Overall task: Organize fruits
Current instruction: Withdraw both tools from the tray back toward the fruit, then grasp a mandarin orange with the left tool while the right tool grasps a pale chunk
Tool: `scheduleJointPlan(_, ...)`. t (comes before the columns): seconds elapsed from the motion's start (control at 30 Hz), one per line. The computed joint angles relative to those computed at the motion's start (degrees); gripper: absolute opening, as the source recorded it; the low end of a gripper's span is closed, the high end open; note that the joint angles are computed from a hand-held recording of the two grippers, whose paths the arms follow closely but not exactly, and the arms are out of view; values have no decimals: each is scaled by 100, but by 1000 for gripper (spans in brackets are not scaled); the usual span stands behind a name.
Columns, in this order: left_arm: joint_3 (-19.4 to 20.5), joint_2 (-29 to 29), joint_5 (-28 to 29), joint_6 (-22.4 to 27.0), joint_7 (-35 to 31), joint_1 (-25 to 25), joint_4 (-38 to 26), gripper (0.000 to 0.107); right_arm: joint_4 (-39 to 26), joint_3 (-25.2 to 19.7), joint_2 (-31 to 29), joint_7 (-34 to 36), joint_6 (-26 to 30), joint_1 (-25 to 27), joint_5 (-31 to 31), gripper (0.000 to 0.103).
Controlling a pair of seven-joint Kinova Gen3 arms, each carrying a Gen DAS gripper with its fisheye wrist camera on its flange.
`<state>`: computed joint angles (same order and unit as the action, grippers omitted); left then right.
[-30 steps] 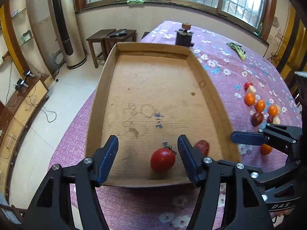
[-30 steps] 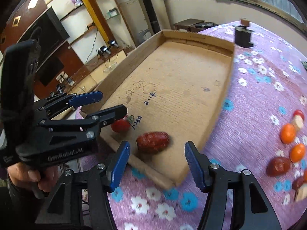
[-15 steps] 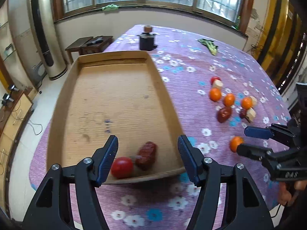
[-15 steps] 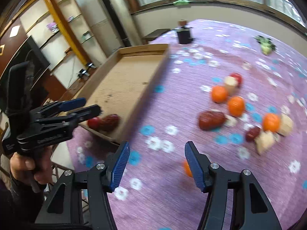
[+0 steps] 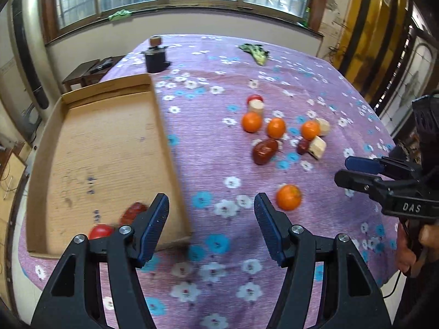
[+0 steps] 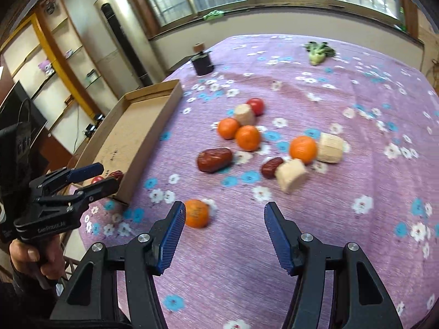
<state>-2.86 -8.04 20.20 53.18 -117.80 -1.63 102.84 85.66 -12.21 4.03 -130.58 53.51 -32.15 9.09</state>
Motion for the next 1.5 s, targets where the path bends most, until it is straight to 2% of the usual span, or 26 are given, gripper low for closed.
scheduleJointPlan(0.33,291,-13,-80,-60,213,328,71,64,439,14,-328,-222,-71,235,77,61)
scheduleJointPlan(1.07,476,124,-108,-164,484,696,99,64,794,-109,-606,-577,-85,488,226,62)
scheduleJointPlan(1.17,585,253,-217,-270,607,749,103,64,781,-137,-542,-734,-100,484,475,62)
scheduleJointPlan(1.3,666,461,-332,-348,747,804,72,64,704,-17,-299,-492,-274,517,282,60)
scheduleJointPlan(1.5,769,726,-567,-525,880,877,39,64,415,109,204,-287,-309,359,362,54)
